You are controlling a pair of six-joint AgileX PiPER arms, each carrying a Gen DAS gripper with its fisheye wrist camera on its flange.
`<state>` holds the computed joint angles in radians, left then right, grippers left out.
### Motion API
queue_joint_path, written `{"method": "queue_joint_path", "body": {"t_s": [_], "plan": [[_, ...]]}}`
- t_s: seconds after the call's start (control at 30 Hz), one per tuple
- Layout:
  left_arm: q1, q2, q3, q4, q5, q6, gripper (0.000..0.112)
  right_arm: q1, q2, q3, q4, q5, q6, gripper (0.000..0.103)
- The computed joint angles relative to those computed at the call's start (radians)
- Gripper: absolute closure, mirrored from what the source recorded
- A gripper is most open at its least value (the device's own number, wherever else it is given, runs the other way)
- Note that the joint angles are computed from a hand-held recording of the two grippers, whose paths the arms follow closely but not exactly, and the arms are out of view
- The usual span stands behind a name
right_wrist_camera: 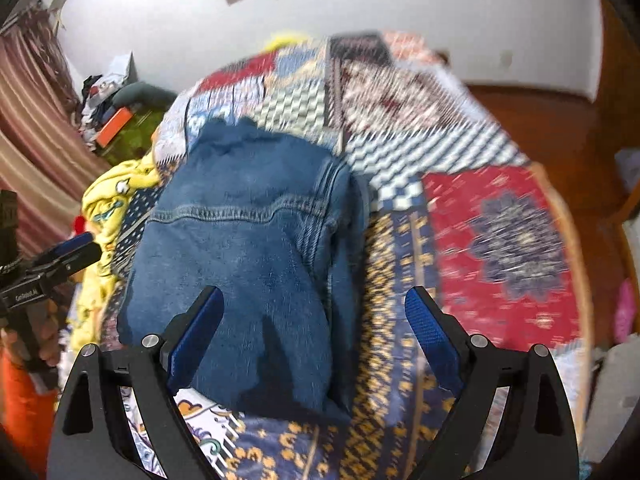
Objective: Fold large clothes
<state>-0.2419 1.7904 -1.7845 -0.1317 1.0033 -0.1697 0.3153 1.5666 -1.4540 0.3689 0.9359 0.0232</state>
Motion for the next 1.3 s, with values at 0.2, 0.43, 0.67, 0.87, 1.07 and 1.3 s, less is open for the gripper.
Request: {"method": "queue_joint_path", "body": {"t_s": [0.2,0.43,0.67,0.87,1.07,1.3], "plan": [[0.104,0.181,-0.123,-0.315,0.095,0.105,0.016,-0.087,0.210,-0.103,0.215,0.099,-0.137,0.013],[0.163,0.343,-0.244,-0.519,0.173,0.127,0.016,-0.163,0.357,-0.185,0.442,0.177,-0.239,0.013],[0.159,0.410,-0.282,-0.589,0.183,0.123,0.015,-0.150,0.424,-0.263,0.504,0.215,-0.255,0.013],[0.146,0.327,-0.152,-0.587,0.117,0.152,0.024,-0.139,0.412,-0.261,0.505,0.211,-0.219,0.038],[0.107,0.217,-0.073,-0.508,0.074,0.178,0.051,-0.102,0.355,-0.290,0.410,0.198,-0.125,0.072],[0.140,0.019,0.057,-0.514,0.049,0.211,0.056,0.012,0.288,-0.395,0.260,0.201,0.004,0.075]]}}
